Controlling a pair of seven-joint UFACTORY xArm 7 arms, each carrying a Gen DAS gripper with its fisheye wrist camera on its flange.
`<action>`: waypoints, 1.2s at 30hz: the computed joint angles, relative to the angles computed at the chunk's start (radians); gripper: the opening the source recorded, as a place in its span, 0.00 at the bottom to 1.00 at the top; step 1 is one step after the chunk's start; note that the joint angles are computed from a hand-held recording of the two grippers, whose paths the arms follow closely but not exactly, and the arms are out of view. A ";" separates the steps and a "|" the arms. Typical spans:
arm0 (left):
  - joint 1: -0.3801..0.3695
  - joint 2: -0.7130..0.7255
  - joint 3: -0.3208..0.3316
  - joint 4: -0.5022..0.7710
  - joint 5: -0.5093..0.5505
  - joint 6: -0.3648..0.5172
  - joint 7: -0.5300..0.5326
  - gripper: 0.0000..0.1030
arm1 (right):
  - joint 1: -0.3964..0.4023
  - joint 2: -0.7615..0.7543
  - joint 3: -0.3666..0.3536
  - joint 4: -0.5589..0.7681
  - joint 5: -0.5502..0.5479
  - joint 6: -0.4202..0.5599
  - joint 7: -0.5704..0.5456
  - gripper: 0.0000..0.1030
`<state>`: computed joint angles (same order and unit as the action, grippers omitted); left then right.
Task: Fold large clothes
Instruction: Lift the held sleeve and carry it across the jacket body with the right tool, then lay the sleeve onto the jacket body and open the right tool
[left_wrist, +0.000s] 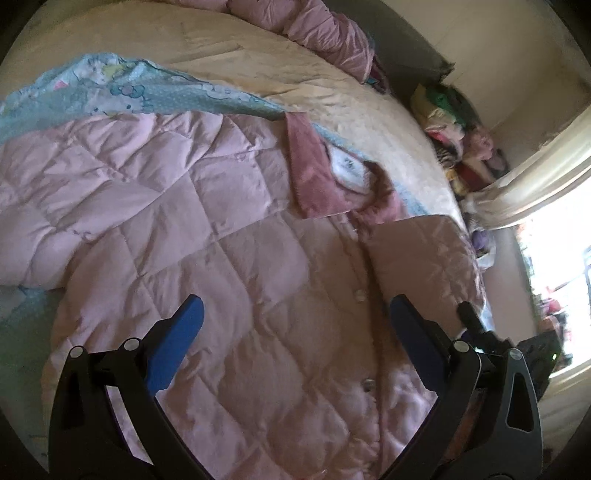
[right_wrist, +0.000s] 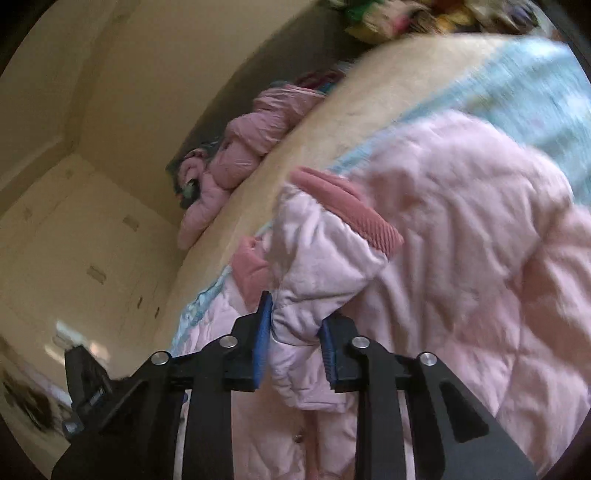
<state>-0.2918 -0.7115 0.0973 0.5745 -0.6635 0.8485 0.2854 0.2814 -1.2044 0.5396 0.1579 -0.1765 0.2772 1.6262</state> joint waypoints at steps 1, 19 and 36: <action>-0.014 0.001 0.033 0.003 -0.036 0.011 0.016 0.92 | -0.006 0.019 0.001 0.020 -0.020 -0.003 -0.030 0.19; 0.054 0.119 0.060 0.016 -0.312 0.166 0.137 0.92 | 0.022 0.561 0.087 0.325 -0.157 -0.007 -0.342 0.36; 0.014 0.076 -0.151 -0.057 -0.101 -0.069 0.116 0.56 | 0.262 0.316 -0.031 0.193 0.030 0.133 -0.378 0.58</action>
